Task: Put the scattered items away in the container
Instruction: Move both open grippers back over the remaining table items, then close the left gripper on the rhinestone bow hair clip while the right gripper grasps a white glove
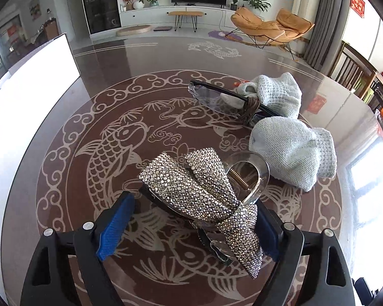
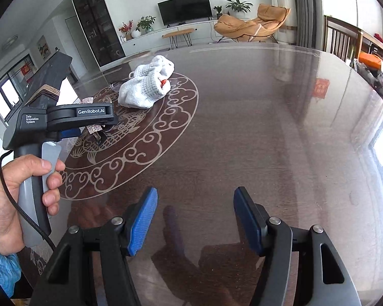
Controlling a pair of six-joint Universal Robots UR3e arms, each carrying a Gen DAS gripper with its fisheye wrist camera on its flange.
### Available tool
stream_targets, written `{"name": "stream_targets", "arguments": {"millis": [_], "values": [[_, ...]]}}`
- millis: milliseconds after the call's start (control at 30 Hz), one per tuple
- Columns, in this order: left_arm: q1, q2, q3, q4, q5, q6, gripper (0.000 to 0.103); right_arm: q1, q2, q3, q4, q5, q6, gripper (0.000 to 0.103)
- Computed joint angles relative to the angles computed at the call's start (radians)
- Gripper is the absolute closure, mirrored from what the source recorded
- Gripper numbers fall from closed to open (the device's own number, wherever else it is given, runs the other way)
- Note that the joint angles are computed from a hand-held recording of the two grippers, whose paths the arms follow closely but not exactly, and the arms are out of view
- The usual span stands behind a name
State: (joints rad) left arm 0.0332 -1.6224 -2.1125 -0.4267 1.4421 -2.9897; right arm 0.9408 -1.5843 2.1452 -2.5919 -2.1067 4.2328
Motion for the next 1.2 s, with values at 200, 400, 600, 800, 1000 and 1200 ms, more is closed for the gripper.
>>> {"name": "stream_targets", "arguments": {"millis": [200, 400, 600, 800, 1000, 1200], "values": [[0.085, 0.017, -0.074, 0.086, -0.057, 0.127, 0.022, -0.354, -0.055, 0.163, -0.429, 0.333, -0.269, 0.039], [0.150, 0.022, -0.080, 0.066, -0.142, 0.247, 0.022, -0.577, 0.237, -0.225, -0.424, 0.500, -0.483, 0.039], [0.261, 0.113, -0.154, -0.002, -0.259, 0.442, 0.022, -0.630, 0.384, -0.364, -0.286, 0.883, -0.690, 0.045], [0.429, 0.256, -0.254, -0.107, -0.366, 0.592, 0.022, -0.458, 0.155, -0.177, -0.177, 0.702, -0.789, 0.043], [0.392, 0.248, -0.210, -0.137, -0.359, 0.607, 0.021, -0.333, 0.165, -0.233, -0.215, 0.515, -0.885, 0.037], [0.213, 0.116, -0.136, 0.112, -0.219, 0.539, 0.003, -0.406, 0.243, -0.253, -0.274, 0.660, -0.860, 0.036]]}}
